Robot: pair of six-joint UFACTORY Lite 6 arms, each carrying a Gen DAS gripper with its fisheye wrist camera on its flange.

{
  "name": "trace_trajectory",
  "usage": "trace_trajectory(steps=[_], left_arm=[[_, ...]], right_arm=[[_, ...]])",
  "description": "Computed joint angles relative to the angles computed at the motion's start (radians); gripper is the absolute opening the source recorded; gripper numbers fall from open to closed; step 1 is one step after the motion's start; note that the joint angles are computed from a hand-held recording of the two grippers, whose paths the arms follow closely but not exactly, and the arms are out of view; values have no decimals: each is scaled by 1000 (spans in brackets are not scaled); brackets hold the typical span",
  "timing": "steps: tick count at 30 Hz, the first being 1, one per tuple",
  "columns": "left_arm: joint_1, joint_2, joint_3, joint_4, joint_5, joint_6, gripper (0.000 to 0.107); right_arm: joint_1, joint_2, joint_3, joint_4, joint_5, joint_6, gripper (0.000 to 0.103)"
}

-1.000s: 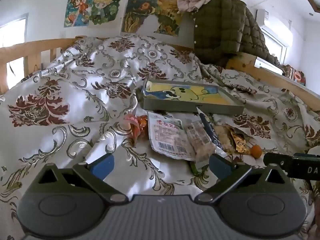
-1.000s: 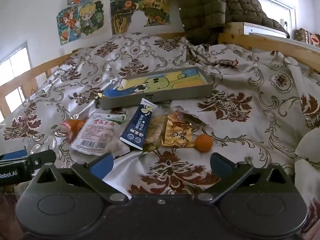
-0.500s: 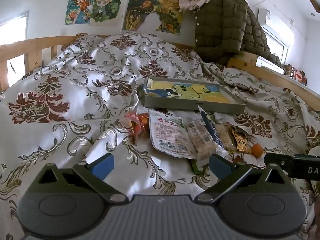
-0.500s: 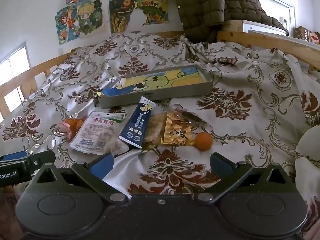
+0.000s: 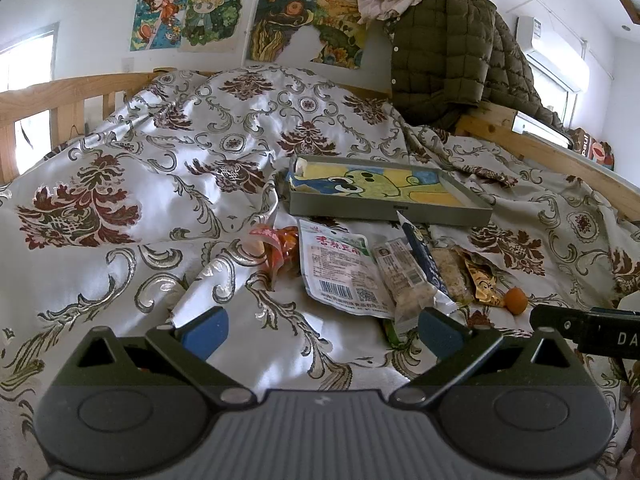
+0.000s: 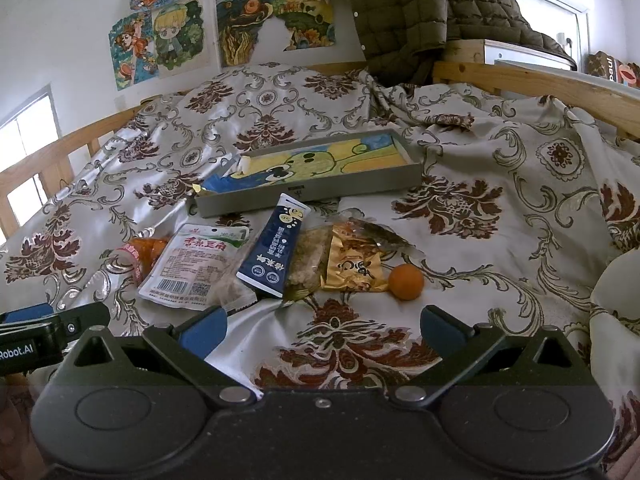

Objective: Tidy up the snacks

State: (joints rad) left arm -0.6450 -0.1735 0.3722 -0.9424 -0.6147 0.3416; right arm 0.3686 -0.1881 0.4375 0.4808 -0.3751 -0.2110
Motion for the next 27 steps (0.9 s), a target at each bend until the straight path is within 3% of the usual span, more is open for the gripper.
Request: trace_trajectory(steps=[27], left_arm=[[19,-2,-10,22,11,-17,103]], right_arm=[[-1,8,3,-10,-1,12,102]])
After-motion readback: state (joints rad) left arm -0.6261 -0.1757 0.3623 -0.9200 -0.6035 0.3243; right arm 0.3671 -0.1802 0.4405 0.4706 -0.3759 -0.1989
